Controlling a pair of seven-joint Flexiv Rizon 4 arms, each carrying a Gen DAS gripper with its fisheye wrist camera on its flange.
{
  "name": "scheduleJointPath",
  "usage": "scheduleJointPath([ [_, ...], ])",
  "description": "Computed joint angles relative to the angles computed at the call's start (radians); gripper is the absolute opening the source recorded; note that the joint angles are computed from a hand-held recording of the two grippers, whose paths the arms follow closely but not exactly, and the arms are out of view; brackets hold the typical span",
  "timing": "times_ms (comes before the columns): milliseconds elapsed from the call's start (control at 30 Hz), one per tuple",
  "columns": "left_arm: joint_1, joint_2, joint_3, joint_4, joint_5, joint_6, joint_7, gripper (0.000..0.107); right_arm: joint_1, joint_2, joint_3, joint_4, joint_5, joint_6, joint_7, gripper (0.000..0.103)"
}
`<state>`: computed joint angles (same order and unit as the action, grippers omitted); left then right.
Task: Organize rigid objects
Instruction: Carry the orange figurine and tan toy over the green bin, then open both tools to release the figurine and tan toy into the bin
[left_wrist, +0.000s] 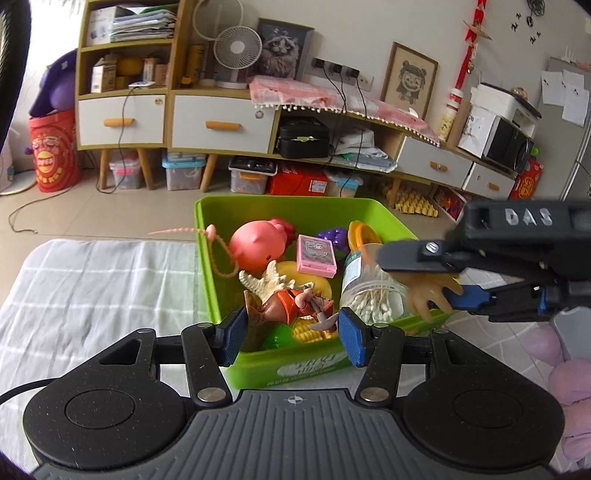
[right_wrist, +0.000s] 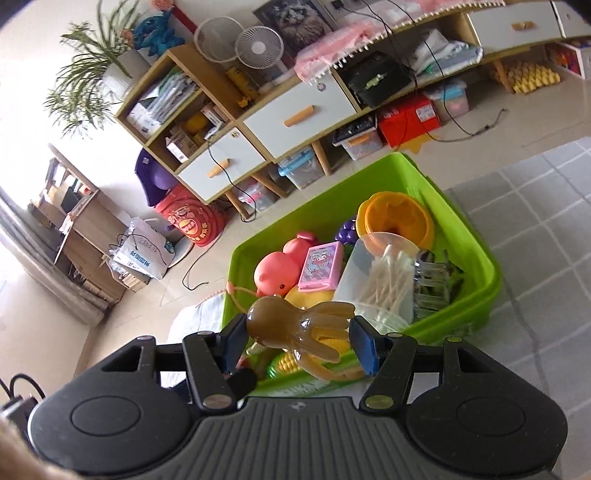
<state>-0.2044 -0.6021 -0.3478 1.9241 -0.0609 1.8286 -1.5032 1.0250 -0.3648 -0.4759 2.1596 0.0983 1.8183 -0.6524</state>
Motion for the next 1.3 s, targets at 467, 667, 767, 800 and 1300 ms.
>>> scheduleJointPath([
  [467, -0.040, -0.022, 0.044, -0.033, -0.042, -0.036, 0.017, 0.052, -0.142, -0.069, 0.113, -0.125, -0.147, -0.107, 0.200, 0.045],
  [667, 0.022, -0.033, -0.027, -0.024, -0.018, -0.008, 0.005, 0.071, -0.172, -0.075, 0.133, -0.134, -0.190, -0.106, 0.285, 0.054],
  [767, 0.028, -0.032, -0.033, -0.024, -0.007, -0.006, 0.004, 0.075, -0.157, -0.070, 0.112, -0.127, -0.195, -0.091, 0.303, 0.059],
  [800, 0.026, -0.031, -0.031, -0.023, -0.006, -0.005, 0.002, 0.076, -0.151, -0.068, 0.105, -0.125, -0.199, -0.092, 0.301, 0.059],
  [1300, 0.049, 0.047, -0.049, 0.062, -0.004, -0.008, -0.077, 0.100, 0.032, 0.028, -0.086, 0.024, -0.217, -0.082, 0.290, 0.065],
])
